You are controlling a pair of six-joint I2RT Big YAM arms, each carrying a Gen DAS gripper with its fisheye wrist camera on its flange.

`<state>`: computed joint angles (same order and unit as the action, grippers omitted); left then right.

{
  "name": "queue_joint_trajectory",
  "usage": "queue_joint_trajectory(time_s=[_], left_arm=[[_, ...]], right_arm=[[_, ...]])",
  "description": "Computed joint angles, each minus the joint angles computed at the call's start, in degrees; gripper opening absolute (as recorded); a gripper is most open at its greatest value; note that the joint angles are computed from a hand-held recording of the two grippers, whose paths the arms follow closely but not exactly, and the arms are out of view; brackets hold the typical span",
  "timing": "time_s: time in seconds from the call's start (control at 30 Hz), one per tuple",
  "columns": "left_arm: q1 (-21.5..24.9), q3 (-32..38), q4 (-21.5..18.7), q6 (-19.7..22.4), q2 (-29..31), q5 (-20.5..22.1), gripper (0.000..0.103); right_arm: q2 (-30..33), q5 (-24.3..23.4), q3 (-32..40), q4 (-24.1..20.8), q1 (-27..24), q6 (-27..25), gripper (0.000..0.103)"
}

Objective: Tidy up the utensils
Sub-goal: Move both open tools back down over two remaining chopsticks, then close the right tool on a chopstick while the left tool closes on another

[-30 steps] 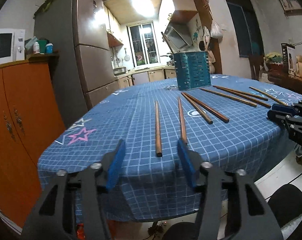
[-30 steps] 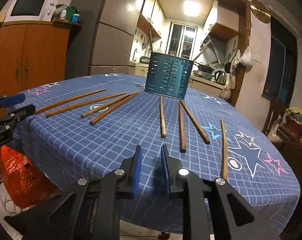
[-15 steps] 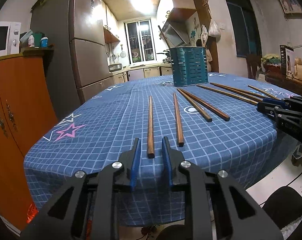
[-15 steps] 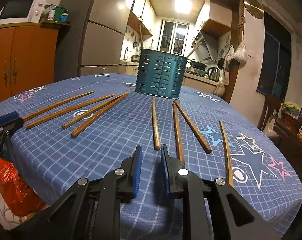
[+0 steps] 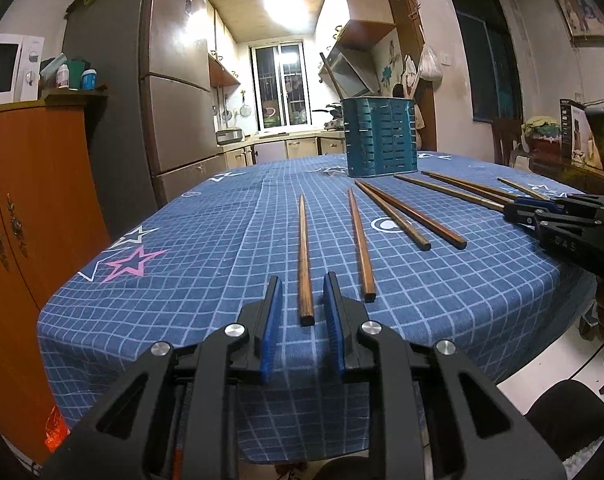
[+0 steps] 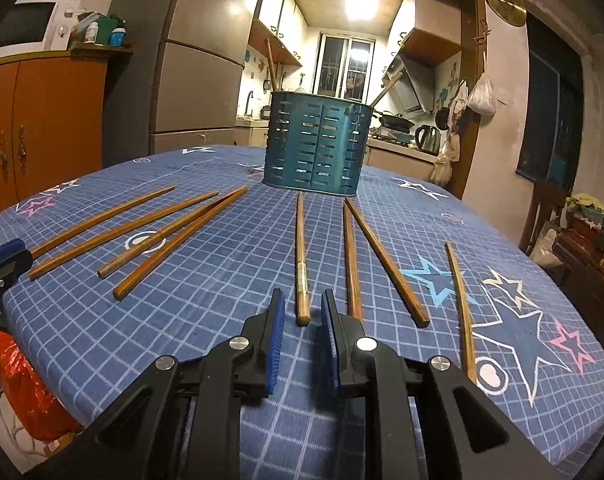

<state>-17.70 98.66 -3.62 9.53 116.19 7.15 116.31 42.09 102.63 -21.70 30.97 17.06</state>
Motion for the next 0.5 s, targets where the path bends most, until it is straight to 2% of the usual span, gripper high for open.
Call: queue_joint_trajectory(time_s=[0.1,0.2,0.5], left_arm=[[0.16,-0.34,0.16,-0.07,-0.11,0.64,0.018],[0.09,-0.57,0.35,0.24,-0.22,0.81,0.014],[-0.04,-0.32,-1.52,0.67,-0.71,1.01,0.006]], right_arm=[[-0.06,-0.93,-0.31,1.07,-0.32,-0.18,0.019],[-0.36,-2.82,-0.87,2.03,-0.43,-0.53,0.008],[-1.87,-3.62,-2.88,2.01,0.59,0.80,0.008]])
